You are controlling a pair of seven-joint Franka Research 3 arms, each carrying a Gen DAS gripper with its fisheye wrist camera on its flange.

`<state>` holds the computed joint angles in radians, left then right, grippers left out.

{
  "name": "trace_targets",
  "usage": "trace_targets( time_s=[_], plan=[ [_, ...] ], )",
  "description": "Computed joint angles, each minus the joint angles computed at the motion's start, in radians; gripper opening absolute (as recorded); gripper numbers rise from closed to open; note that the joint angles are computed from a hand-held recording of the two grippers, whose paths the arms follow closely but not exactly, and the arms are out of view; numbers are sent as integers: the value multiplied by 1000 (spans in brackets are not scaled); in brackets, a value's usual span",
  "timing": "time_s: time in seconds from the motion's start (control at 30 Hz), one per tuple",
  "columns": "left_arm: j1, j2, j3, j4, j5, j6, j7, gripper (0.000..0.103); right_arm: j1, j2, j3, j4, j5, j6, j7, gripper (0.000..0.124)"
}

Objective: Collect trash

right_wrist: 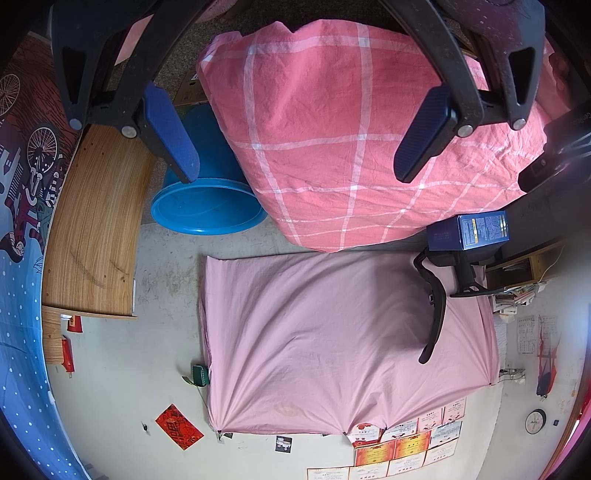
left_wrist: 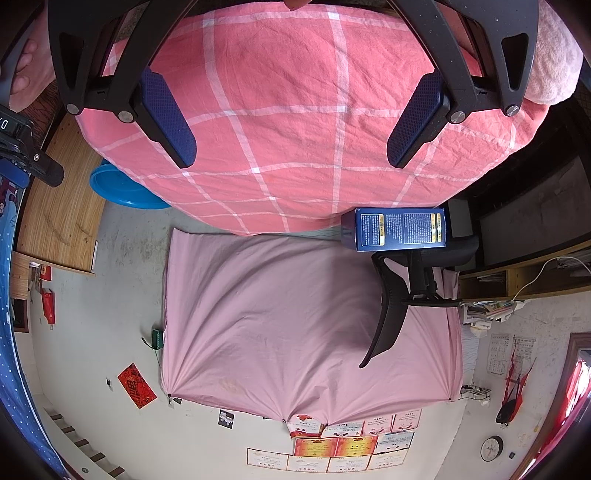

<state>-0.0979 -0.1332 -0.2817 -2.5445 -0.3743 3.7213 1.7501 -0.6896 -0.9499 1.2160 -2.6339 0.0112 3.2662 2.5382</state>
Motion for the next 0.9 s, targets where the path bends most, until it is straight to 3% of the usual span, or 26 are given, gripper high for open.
trace_targets(
  time_s=[0.9],
  plan=[
    [-18, 3, -17, 6, -78, 10, 48, 101, -2, -2, 0, 0, 0, 1, 3, 103]
  ],
)
